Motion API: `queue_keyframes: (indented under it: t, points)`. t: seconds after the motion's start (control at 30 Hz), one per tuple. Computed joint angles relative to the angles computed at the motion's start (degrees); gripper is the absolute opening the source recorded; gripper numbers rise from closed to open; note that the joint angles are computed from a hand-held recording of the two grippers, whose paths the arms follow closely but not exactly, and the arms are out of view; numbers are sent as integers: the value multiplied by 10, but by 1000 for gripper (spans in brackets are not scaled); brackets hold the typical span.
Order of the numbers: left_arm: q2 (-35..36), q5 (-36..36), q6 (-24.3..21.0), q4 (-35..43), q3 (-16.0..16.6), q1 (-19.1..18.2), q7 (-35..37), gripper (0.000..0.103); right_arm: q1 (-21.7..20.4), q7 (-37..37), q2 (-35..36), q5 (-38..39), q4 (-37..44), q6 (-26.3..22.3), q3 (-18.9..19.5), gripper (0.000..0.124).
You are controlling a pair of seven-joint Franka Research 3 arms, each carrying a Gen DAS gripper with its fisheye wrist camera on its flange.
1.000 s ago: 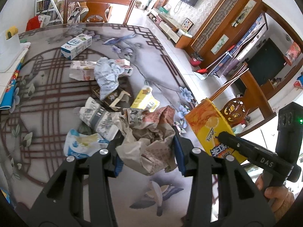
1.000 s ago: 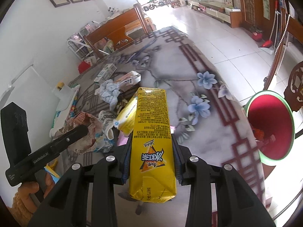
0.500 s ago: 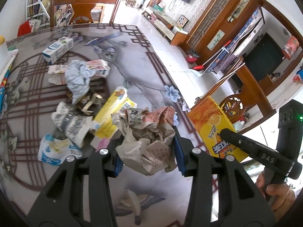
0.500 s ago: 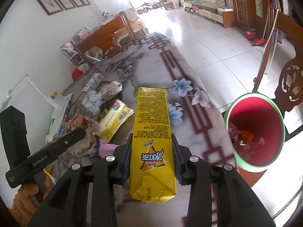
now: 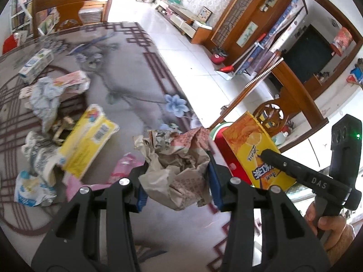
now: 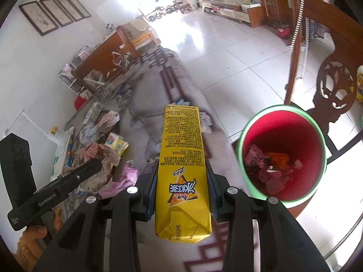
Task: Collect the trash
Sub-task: 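Lift the crumpled paper and yellow box and carry them toward the red bin, then open both grippers over the red bin to drop paper and box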
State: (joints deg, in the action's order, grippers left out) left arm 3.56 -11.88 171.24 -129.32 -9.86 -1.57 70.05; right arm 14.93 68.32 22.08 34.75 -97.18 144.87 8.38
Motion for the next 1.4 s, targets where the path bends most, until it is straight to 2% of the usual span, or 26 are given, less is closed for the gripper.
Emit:
queue_keyframes:
  t: [0.4,0.67,0.7,0.73,0.77,0.8,0.83,0.87,0.93,1.2,1.4]
  points:
    - [139,-14,-62,173,-66,12,68,42,-42,44,14,1,6,5,-28,35]
    - [262,12,-134,343,-94,0,94,43,-70,84,42,-12,41,5,-41,35]
    - [275,12,-145,362,-99,0,100,45,-72,89,45,-15,45,6,-42,35]
    - [292,12,-158,386,-104,-2,107,51,-75,93,49,-16,50,8,-43,36]
    - [301,14,-165,401,-102,-7,106,58,-79,97,53,-16,55,7,-42,38]
    - [309,18,-170,414,-99,-13,102,70,-82,101,58,-16,62,5,-42,40]
    - [314,14,-167,420,-103,-14,104,73,-84,108,63,-19,68,4,-43,53]
    - [318,10,-167,424,-106,-13,106,73,-83,116,63,-21,68,10,-46,60]
    - [321,9,-171,430,-107,-14,106,73,-87,120,61,-18,62,31,-43,63]
    - [283,-2,-149,370,-96,-4,83,73,-93,126,68,-24,71,19,-36,63]
    - [214,2,-96,268,-82,5,50,73,-83,122,61,-26,65,14,-30,63]
